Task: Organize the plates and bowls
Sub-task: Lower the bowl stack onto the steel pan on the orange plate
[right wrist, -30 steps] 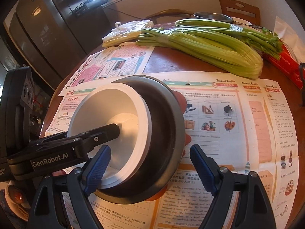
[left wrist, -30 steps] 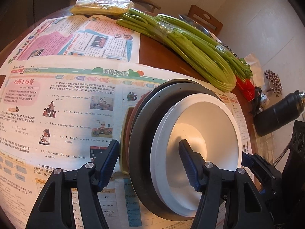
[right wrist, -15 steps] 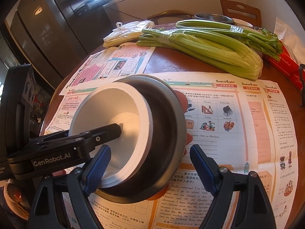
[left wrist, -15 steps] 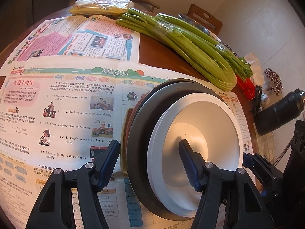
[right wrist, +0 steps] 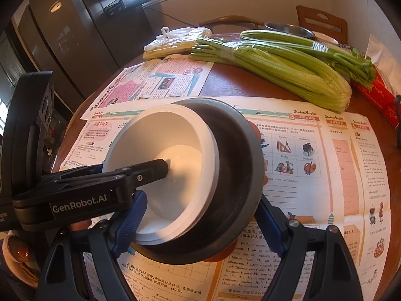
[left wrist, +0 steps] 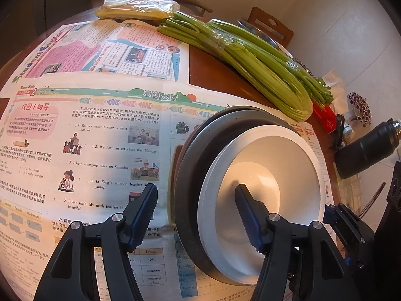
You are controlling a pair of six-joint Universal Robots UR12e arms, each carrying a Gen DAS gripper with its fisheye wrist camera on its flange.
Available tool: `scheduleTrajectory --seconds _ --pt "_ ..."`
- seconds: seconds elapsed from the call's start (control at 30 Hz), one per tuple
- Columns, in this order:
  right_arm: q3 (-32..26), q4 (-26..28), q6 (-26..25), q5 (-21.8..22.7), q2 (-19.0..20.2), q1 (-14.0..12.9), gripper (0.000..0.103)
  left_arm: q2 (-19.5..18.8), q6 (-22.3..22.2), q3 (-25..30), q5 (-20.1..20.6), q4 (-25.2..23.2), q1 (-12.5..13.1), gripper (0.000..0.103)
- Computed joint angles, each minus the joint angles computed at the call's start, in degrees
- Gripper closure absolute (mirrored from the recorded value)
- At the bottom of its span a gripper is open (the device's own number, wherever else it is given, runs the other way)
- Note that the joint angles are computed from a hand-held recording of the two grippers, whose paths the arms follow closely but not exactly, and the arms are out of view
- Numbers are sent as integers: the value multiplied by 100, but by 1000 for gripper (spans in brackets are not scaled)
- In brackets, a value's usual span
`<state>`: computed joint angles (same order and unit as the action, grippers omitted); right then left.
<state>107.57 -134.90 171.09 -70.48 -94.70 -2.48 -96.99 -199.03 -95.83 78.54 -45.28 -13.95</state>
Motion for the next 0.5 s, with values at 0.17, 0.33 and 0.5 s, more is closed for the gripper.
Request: scheduleTrajectory --seconds 0.17,0.33,0.5 --pt "10 -43 -13 -17 3 9 17 -1 15 -4 -39 8 5 37" --pt "18 -81 178 -54 15 -60 17 -2 69 -10 -99 26 2 37" --pt "-18 140 301 234 72 -177 17 -16 85 3 -157 27 10 37"
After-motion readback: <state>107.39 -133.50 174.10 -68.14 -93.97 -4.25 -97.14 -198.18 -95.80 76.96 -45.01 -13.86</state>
